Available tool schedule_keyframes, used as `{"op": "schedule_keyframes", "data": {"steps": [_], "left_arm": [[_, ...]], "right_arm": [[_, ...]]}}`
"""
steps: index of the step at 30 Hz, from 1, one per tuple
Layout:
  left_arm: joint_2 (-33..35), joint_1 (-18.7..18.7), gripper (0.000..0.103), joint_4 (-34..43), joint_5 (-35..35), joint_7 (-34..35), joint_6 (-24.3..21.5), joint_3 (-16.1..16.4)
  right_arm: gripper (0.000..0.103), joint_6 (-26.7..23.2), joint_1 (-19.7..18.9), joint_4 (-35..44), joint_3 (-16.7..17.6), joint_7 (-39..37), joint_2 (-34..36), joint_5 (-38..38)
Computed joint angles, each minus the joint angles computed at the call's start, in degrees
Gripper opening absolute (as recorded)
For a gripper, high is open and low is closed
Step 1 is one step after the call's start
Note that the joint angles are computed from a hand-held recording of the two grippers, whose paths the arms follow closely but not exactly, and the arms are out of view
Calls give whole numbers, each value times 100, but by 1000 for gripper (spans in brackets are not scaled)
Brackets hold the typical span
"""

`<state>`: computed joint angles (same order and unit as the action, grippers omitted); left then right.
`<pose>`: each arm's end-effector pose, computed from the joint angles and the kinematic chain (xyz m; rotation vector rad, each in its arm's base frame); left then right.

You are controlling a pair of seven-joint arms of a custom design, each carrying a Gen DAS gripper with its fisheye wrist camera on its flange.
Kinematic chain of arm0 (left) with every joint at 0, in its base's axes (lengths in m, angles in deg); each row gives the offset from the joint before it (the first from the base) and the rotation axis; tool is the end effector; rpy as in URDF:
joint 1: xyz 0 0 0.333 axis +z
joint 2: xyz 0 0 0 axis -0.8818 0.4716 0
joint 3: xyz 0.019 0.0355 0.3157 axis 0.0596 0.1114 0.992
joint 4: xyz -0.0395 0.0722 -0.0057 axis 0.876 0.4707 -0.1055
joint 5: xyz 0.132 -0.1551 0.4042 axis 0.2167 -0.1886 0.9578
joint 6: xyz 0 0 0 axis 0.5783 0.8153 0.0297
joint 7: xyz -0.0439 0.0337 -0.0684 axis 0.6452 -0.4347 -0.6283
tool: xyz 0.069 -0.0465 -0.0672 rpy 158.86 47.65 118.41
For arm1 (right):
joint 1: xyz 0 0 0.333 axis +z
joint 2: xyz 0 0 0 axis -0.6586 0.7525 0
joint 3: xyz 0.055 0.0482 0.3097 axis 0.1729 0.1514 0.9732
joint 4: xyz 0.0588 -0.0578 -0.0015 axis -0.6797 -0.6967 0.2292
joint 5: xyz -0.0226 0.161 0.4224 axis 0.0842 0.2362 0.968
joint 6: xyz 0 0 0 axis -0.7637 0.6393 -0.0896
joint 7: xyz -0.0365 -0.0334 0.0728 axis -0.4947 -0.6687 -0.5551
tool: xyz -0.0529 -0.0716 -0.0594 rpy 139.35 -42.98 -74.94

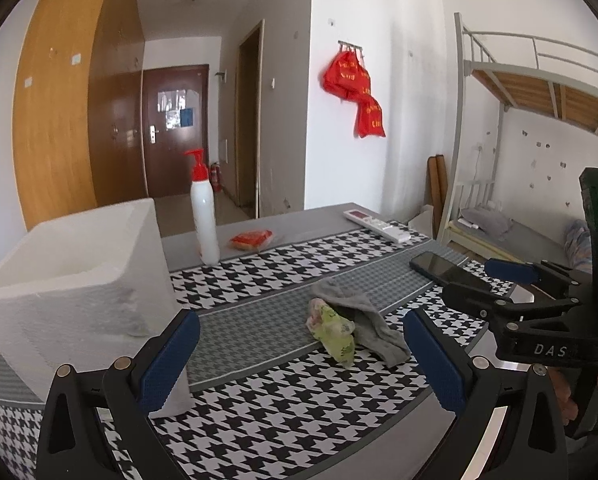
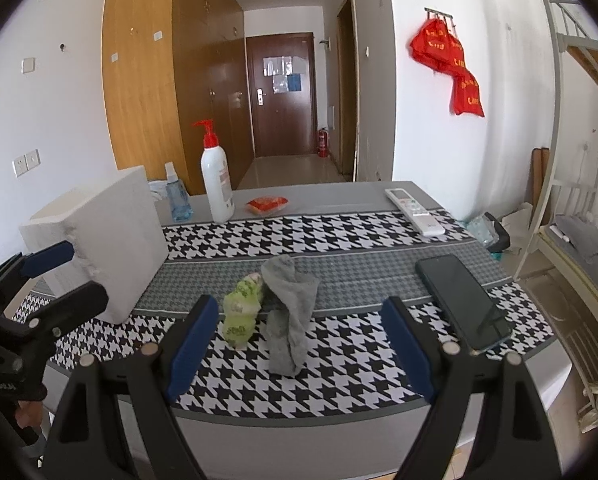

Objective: Organize soft objects
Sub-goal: 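Move both grippers back toward the grey sock and green packet, then lower the left gripper onto the green packet while right approaches the grey sock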

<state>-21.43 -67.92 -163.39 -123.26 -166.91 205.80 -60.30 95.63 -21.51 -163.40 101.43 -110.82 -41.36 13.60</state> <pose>0.4964 -0.0906 0.3535 -0.7548 2.3235 -1.4792 0.3608 0.2364 0.3483 -1.2162 2.0086 -1.0618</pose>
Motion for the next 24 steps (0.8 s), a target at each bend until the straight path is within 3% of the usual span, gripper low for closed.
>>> {"op": "schedule_keyframes", "data": {"steps": [24], "left_arm": [[609,-352,102,439,123,-288,1069,-423]], "right_arm": [[87,921,-491,-146,-345,241,258,-633]]}}
